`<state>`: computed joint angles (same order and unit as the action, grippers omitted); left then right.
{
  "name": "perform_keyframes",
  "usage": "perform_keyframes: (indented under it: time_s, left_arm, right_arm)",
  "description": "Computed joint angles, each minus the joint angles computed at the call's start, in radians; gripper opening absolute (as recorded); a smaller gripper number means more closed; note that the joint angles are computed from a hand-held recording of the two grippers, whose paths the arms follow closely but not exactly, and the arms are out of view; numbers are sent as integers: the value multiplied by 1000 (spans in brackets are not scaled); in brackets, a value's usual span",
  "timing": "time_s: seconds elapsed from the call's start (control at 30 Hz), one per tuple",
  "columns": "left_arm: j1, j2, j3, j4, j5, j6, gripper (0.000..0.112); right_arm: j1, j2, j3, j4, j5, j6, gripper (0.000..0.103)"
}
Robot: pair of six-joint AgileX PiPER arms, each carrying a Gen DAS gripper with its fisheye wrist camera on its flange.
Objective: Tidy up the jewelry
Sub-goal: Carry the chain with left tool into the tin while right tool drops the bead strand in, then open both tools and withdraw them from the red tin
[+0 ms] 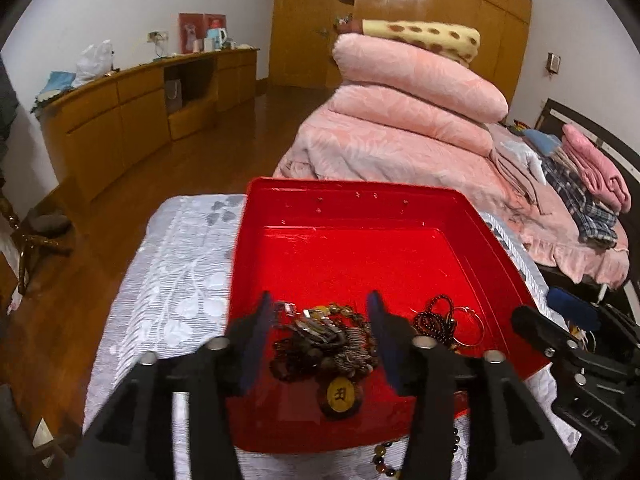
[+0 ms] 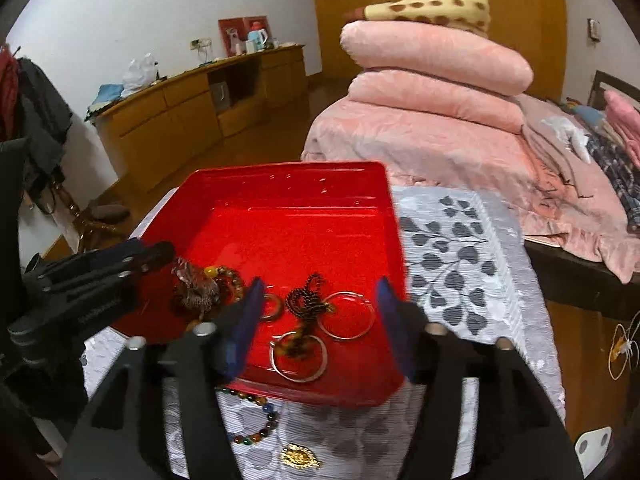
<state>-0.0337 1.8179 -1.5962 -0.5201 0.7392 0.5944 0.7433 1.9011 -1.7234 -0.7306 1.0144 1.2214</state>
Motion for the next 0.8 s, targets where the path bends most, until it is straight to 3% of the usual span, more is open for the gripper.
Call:
perform_keyframes:
  time_s: [0.1, 0.37, 0.8]
  left_arm:
    - [18, -57, 66, -32, -45, 45, 74]
    - [79, -196, 259, -93, -104, 163, 92]
    - [139, -316, 470, -132, -90, 309, 92]
  right_arm:
    - [28, -39, 54, -55, 15, 60, 79]
    - [102, -138, 207, -93, 17, 190, 95]
    - [203, -185, 348, -22, 25, 332, 97]
